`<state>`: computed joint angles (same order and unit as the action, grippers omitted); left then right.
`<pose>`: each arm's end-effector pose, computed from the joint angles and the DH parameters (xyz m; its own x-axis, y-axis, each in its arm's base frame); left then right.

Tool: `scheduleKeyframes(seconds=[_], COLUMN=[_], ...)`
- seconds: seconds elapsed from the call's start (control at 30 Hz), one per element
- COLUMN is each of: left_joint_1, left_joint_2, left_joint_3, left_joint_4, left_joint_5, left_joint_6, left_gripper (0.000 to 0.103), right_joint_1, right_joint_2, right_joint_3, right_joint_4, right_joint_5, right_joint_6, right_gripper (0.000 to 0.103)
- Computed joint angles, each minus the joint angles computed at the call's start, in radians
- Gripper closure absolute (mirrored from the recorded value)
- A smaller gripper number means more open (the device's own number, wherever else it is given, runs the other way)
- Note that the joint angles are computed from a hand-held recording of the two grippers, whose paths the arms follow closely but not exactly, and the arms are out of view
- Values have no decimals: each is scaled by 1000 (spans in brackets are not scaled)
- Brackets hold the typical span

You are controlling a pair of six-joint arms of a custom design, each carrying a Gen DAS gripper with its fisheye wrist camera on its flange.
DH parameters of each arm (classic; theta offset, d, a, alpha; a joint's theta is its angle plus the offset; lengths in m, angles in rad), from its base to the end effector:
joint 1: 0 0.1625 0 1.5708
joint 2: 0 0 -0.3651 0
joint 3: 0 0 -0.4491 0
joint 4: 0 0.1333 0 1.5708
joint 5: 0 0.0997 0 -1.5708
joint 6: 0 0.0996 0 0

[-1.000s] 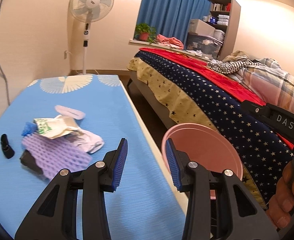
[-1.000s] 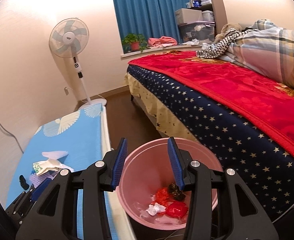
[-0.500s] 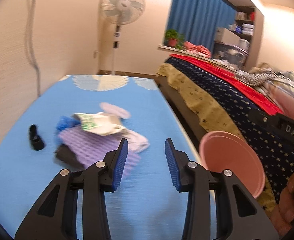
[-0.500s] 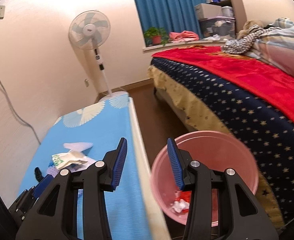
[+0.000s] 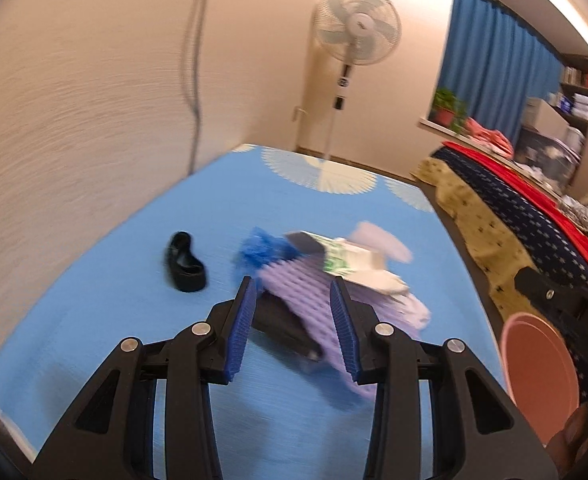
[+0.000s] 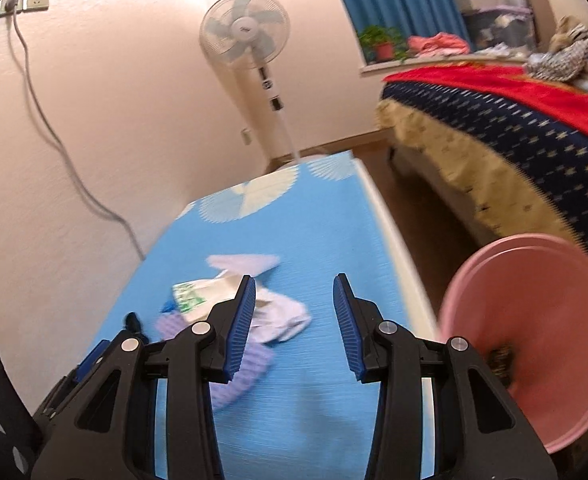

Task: Collect trash
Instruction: 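Grasp the white green-printed paper bag with the right tool while the left tool grasps the black strap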

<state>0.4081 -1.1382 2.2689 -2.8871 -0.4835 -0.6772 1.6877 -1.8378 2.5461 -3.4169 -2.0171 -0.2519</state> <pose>-0.3260 -0.3822 0.0606 -0.8259 0.0376 -0.5625 0.4935 0.5307 -0.6891 0.1326 -0.3551 0.2753 -0.8997 0.1711 0.4016 -0.2821 0.4743 -0.8339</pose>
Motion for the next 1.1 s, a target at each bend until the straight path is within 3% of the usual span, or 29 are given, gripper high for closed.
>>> scheduleKeyframes(seconds=[0.23,0.53,0.83,1.1], left_joint_1=[46,104,178,224], left_joint_2=[-26,-39,-30,-27], left_joint_3=[-2,-22,-68,-94], left_joint_4=[84,175,173,201], left_joint_5=[71,108,62,21], left_joint_6=[-91,-166,-153,-194], left_gripper=[65,65,65,65], right_joint_1=[-43,-88,-107,-115], right_joint_2=[82,155,222,233], right_joint_3=[-43,-82,-116,-125], right_joint_4=[96,146,154,147], right_joint_5=[166,275,317,310], right_joint_6=[60,134,149,139], right_gripper=[60,60,60,68])
